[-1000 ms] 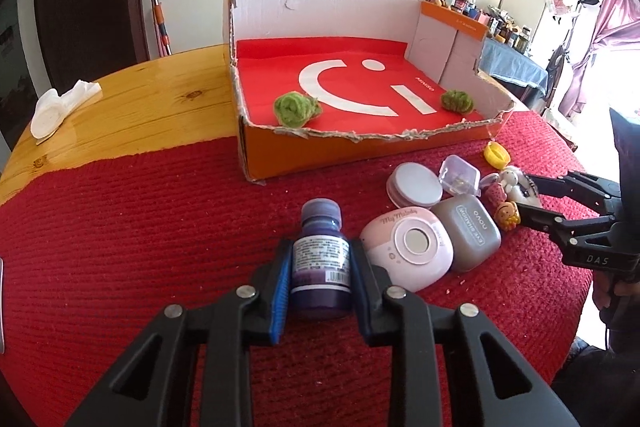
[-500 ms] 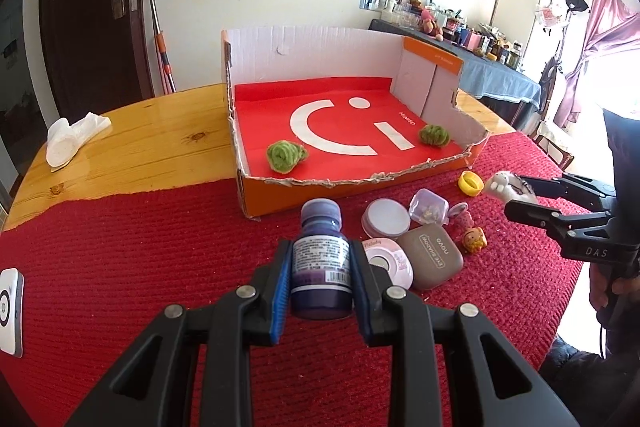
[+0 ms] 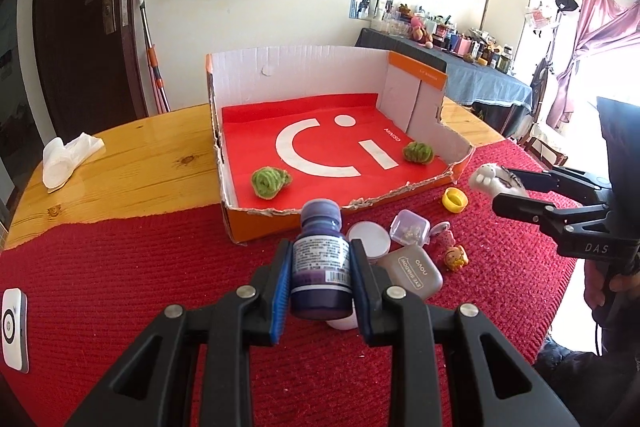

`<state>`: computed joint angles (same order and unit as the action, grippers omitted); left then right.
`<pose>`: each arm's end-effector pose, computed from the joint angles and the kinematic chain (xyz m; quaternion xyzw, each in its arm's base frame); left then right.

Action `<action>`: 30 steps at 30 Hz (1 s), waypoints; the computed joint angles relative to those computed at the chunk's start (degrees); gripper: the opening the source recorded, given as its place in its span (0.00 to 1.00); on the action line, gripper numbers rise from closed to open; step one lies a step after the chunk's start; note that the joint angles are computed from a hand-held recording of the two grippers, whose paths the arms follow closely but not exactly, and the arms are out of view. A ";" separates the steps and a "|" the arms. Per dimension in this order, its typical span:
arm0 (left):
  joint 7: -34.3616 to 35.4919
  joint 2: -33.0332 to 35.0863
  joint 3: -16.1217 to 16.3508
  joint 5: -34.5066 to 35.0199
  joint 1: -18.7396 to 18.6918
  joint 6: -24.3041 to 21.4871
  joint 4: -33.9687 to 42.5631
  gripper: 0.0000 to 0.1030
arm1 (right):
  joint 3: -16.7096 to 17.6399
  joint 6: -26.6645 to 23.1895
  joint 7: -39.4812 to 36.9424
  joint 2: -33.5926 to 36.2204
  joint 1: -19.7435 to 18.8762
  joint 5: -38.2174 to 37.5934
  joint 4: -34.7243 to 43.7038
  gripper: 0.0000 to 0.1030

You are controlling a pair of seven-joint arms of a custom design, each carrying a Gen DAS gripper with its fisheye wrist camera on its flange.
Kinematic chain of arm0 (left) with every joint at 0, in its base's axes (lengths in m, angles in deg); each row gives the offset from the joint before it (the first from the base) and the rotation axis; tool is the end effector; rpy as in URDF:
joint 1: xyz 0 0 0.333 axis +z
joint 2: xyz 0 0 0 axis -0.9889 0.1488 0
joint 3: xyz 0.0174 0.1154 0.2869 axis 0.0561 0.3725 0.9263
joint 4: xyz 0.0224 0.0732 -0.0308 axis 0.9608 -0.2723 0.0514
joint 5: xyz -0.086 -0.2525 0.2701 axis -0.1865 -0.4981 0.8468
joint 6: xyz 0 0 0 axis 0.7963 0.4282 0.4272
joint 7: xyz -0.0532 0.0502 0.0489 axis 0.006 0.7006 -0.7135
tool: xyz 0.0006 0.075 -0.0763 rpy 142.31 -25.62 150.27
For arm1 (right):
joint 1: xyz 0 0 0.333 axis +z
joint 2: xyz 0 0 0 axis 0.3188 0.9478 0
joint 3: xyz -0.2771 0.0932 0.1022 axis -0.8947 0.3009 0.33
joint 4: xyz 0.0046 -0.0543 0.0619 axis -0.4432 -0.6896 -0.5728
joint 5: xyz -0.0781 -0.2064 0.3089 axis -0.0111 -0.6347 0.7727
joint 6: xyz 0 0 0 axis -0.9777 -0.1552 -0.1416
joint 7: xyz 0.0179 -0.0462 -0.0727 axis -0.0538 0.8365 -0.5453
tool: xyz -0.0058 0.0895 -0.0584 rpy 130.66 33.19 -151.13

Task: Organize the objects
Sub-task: 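Lift the purple bottle and white plush and carry both into the box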

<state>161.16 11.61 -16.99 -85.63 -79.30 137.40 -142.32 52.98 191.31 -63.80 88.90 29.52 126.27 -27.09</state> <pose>0.6967 -0.2005 0.3942 -0.3751 0.8298 -0.4037 0.0880 0.5811 0.1977 0.3597 -0.8457 0.3353 -0.2068 0.3600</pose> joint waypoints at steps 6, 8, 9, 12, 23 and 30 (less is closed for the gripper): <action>-0.03 0.12 -0.28 0.03 -0.35 -0.22 1.23 0.28 | 0.23 -0.47 -0.06 -0.23 0.40 -0.98 0.80 0.55; -0.26 0.41 -0.20 0.34 -0.70 -0.41 2.01 0.28 | 0.31 -1.20 -0.25 -0.05 0.38 -1.06 1.50 0.55; -0.39 0.66 -0.13 0.64 -0.94 -0.60 2.54 0.28 | 0.13 -1.53 0.39 0.07 0.56 -1.75 1.79 0.55; -1.12 1.62 0.37 2.08 -1.91 -1.45 4.36 0.28 | -0.16 -2.30 2.22 0.59 0.94 -4.07 2.78 0.55; -9.58 11.05 4.04 12.89 -8.15 -8.79 19.83 0.28 | -2.37 -5.60 19.32 8.02 3.17 -24.81 11.71 0.55; -15.75 20.47 6.28 19.76 -12.13 -16.60 35.85 0.28 | -5.34 -9.59 32.14 13.89 5.55 -39.13 19.24 0.55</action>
<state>145.41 32.08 -10.72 -65.87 -91.43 120.80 -106.47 47.64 181.72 -31.66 102.79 35.07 87.14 -7.86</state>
